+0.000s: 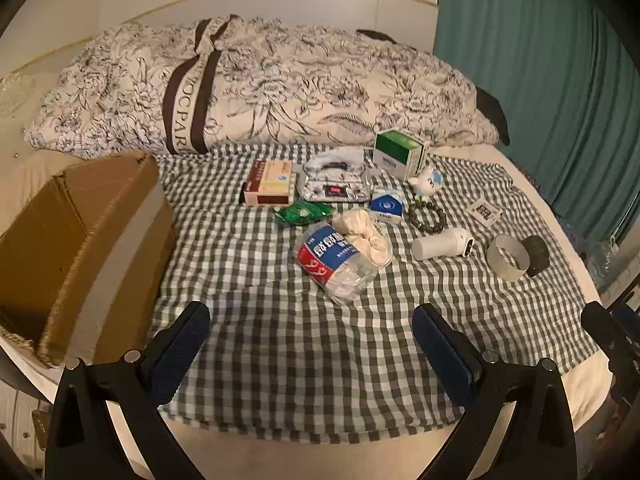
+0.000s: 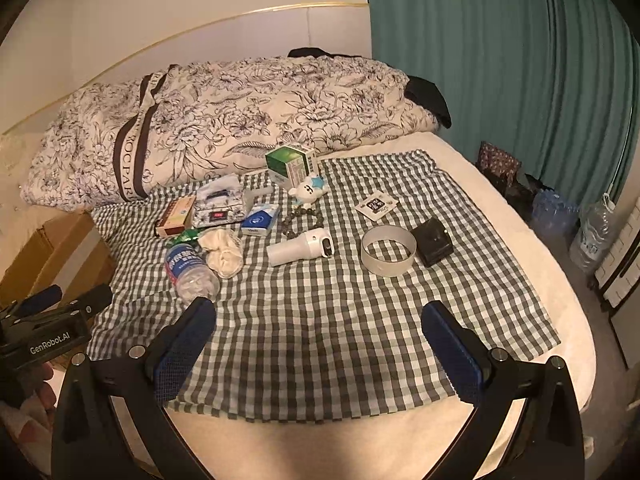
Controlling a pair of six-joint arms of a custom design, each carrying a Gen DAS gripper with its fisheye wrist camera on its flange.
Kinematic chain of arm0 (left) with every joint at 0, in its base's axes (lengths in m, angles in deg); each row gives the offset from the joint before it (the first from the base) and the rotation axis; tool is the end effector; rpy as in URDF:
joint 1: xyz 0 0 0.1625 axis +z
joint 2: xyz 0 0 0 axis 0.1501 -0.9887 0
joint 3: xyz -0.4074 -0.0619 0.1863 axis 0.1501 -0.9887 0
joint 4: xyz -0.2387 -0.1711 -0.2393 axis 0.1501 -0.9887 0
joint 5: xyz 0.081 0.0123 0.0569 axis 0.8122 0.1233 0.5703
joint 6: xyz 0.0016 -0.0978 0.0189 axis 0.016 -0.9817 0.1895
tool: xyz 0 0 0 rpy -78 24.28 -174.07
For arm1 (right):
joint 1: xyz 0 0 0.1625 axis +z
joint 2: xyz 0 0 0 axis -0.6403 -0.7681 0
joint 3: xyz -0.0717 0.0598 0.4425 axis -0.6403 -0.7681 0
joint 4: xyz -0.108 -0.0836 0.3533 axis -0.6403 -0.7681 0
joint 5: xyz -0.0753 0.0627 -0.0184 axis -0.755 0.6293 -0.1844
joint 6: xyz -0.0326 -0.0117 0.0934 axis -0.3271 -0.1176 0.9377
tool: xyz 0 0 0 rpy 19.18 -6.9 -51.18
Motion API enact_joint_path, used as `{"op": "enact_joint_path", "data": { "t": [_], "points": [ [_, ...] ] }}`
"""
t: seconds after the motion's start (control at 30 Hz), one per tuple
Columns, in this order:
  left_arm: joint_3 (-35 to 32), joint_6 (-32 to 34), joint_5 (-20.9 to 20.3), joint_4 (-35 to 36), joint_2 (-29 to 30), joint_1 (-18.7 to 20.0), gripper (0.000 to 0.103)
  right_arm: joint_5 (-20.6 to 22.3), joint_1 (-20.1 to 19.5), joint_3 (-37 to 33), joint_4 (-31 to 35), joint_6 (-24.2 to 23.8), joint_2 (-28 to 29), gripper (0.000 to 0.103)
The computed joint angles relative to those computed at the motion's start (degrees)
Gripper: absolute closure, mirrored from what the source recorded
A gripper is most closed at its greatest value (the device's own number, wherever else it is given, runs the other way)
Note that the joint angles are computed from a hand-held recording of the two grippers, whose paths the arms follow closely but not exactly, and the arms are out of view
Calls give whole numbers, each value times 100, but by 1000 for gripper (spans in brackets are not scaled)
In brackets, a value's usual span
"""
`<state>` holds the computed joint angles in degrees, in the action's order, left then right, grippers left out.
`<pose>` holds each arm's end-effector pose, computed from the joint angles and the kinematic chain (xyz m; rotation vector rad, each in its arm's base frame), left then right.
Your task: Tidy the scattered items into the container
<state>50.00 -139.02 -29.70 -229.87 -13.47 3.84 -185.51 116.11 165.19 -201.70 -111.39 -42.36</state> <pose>-0.4370 -0.3078 -0.0082 0.5632 2.3316 -0.8026 0.0507 -0.1914 0.3947 0.0707 -2.0999 1.1255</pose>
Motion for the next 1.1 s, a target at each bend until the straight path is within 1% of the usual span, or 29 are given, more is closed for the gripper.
{"op": "enact_joint_path", "data": {
  "t": [0.07, 0.2, 0.3, 0.4, 0.47, 0.53, 0.63, 0.77, 0.9, 0.93, 1.0, 1.1],
  "points": [
    [-94, -15, -74, -38, 116, 75, 0, 316, -331, -79, 142, -100, -29, 0],
    [-389, 49, -204, 8, 383, 258, 0, 607, -670, -170, -108, -282, 211, 0],
    [-560, 147, -146, -50, 609, 355, 0, 848, -982, -279, -99, -379, 317, 0],
    [-681, 136, -82, -50, 766, 456, 0, 970, -1163, -390, -212, -451, 497, 0],
    [-750, 55, -64, -6, 839, 537, 0, 1039, -1280, -430, -459, -551, 701, 0],
    [-814, -10, -53, 44, 893, 608, 0, 1129, -1418, -483, -550, -620, 856, 0],
    [-913, -89, -61, 140, 969, 714, 0, 1250, -1598, -559, -516, -599, 984, 0],
    [-1060, -221, -62, 312, 1069, 817, 0, 1210, -1684, -717, -500, -546, 1249, 0],
    [-1265, -121, -18, 374, 1227, 920, 0, 1231, -1814, -849, -644, -648, 1551, 0],
    [-1325, -99, -7, 402, 1270, 947, 0, 1276, -1886, -890, -653, -657, 1611, 0],
    [-1441, -70, 6, 480, 1337, 1013, 0, 1482, -2105, -1005, -396, -627, 1615, 0],
    [-1546, -89, -22, 500, 1392, 1145, 0, 1560, -2281, -1144, -333, -562, 1736, 0]
  ]
}}
